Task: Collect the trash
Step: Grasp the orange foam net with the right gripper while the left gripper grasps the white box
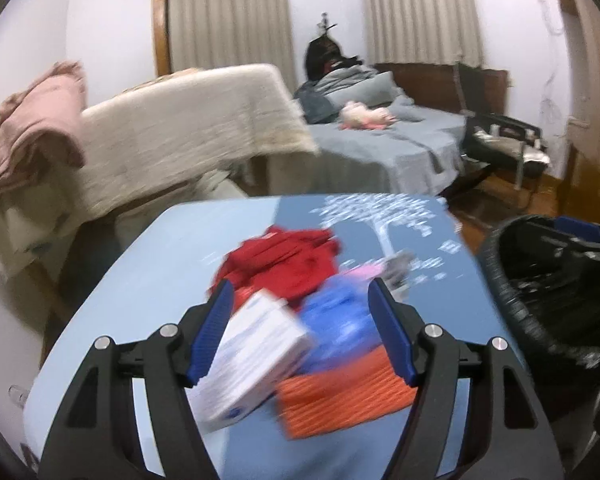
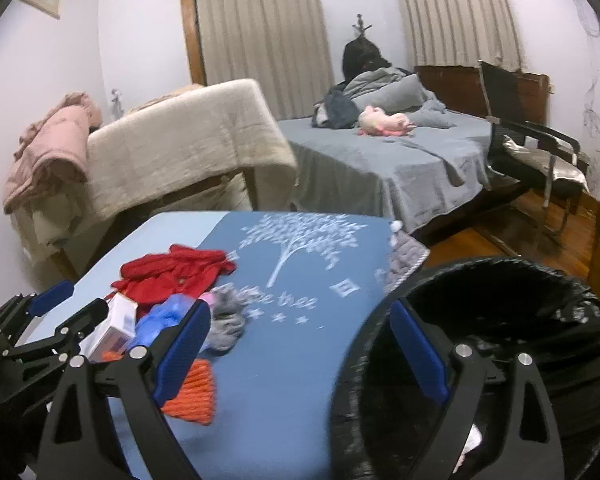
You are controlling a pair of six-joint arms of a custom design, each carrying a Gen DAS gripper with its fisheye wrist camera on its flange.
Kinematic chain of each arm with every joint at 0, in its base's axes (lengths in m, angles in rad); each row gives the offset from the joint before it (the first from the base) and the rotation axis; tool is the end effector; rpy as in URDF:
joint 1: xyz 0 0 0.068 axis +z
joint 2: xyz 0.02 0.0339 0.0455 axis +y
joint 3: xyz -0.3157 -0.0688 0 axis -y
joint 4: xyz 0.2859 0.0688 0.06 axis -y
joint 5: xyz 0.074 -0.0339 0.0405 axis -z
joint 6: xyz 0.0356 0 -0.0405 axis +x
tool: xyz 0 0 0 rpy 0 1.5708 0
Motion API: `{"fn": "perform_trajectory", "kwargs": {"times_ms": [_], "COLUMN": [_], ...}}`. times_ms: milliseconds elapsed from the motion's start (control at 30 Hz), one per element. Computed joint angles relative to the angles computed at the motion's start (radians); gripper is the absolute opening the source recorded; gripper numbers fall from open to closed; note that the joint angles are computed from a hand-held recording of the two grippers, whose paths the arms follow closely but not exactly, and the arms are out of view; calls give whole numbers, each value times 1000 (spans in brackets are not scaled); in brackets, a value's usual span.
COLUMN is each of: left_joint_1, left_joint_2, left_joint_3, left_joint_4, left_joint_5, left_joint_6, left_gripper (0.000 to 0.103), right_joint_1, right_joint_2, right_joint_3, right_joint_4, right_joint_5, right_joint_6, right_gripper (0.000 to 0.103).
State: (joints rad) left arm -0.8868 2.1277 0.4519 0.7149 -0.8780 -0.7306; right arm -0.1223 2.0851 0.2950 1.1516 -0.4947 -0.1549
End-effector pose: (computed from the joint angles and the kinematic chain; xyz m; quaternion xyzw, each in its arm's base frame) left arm 0.1931 -0.1935 0.0116 -0.0599 0.8707 0.0833 0.4809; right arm 0.2564 -0.0145 0.0335 -0.1241 0.8642 0.1564 0.4618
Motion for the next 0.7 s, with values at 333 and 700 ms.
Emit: {"fn": "perform_trajectory", "kwargs": {"times_ms": [333, 700], "left_joint_1": [22, 80], "left_joint_2": [91, 186], "left_joint_3": [-130, -147], "left_joint_4": [57, 172], "left_joint_5": [10, 104], "left_joint_6": [-167, -156], "left_gripper": [68, 59], "right_joint_1": [131, 279], "right_joint_2": [54, 228], "right_joint_3": [-48, -3], "right_joint_4": [85, 111], "right_joint_5": [75, 168], "right_joint_6": [31, 19], "right_gripper": [90, 89]}}
